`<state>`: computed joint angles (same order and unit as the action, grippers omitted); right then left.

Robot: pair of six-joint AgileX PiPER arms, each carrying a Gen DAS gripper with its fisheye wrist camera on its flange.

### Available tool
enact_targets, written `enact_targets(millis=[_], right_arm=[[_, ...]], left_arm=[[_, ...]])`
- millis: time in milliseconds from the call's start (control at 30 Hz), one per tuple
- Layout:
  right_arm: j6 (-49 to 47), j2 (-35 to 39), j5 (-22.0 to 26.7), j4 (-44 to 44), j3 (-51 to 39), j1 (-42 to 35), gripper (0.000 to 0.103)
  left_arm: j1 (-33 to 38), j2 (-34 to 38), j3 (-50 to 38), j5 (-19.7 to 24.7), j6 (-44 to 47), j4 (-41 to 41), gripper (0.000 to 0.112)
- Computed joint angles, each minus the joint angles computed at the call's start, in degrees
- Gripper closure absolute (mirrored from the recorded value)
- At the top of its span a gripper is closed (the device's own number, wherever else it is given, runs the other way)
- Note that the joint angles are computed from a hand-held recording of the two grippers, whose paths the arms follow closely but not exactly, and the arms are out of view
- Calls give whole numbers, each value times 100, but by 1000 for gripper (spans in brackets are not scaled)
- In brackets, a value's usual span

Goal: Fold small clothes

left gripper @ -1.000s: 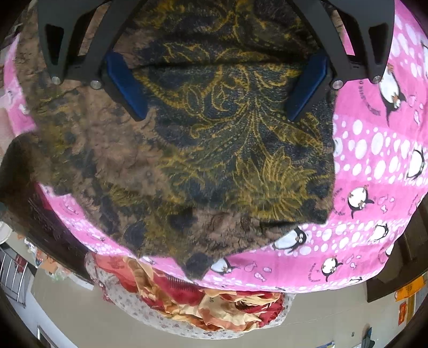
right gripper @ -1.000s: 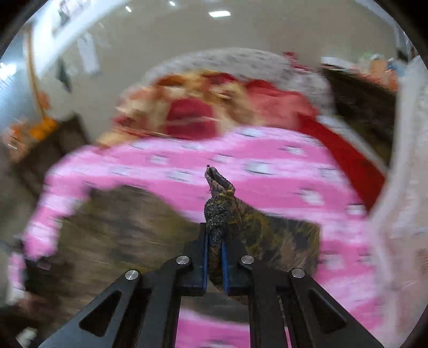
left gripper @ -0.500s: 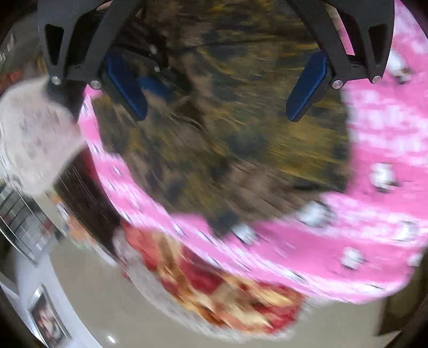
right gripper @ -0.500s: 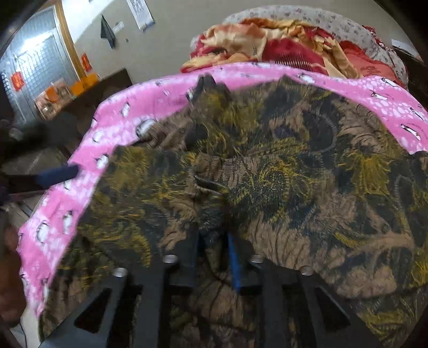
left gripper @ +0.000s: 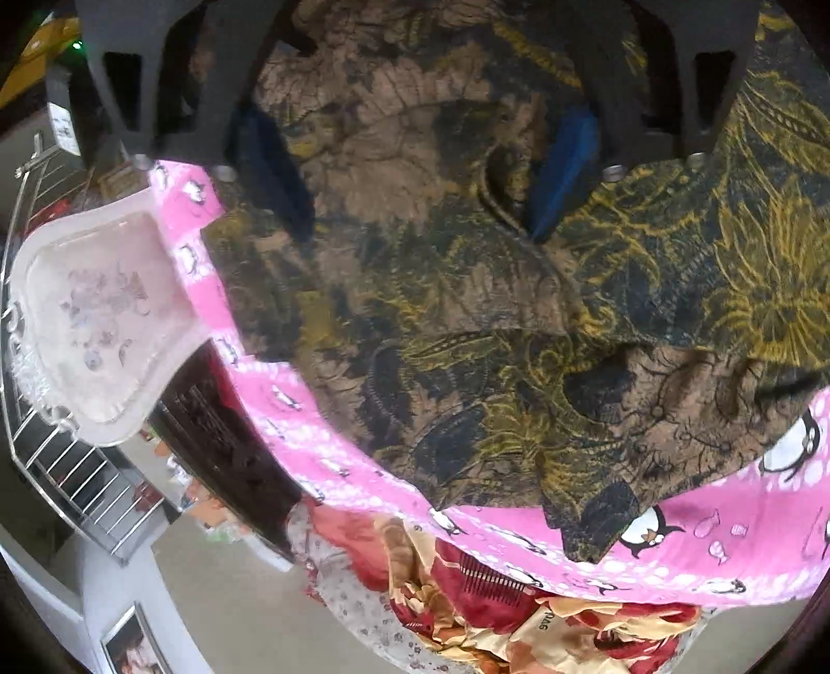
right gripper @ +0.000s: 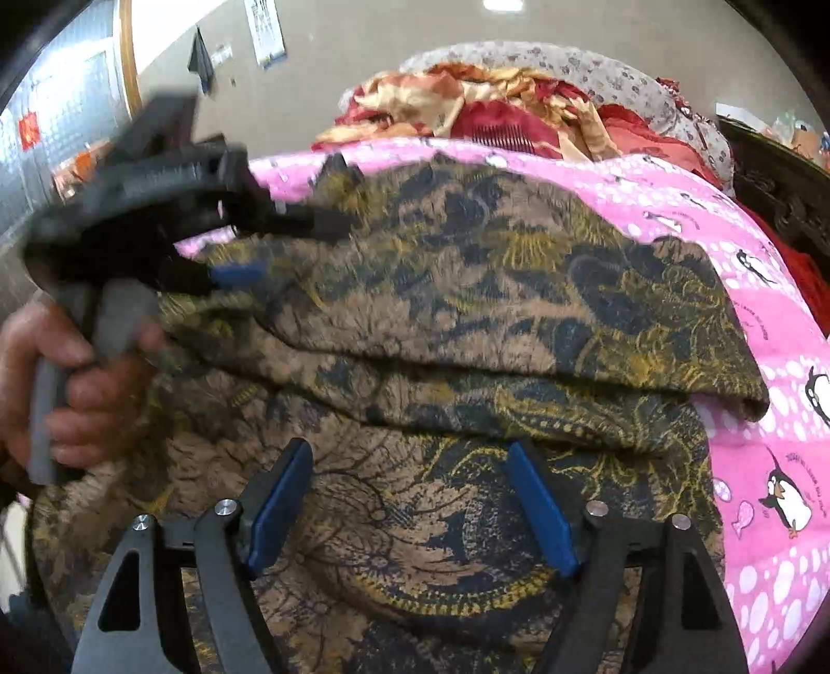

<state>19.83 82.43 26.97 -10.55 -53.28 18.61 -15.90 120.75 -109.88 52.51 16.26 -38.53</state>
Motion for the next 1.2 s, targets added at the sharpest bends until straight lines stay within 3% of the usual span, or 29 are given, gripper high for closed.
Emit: enact_targets(millis=[67,200,233,267,433,600,800,967,1067,1133,1200], right_arm=[[104,24,16,-147,-16,40,21],[-260,37,-75,222,4,-124,21],[-196,24,-62,184,16,-94,21],[-142,27,-55,138,19,-74,21],[7,95,-61,-28,-16,-41,21],[344,149,15,-370,-67,74,21],[368,168,34,-381,-84,88,20],[433,201,83,-433,-127,115,20],[560,199,154,-551,-148,161,20],[902,138,300,-841,-174,265,20],[652,-27,348,-434,-254,238,20]], left_arm=[[-53,358,-537,298,-554,482,58],[-70,422,-670,325,-1003,656,80],[-81,429,-734,412,-1127,774,106],[-88,407,-749,490,-1167,802,109],[156,-759,348,121,-230,85,109],[924,-1509,585,488,272,-4,109],[1756,-1022,250,958,251,594,109],[1673,-625,506,764,193,1055,107],[1750,-627,746,595,152,857,105],[1803,-751,826,568,45,935,97],[1708,-1169,1162,44,-186,1433,75]])
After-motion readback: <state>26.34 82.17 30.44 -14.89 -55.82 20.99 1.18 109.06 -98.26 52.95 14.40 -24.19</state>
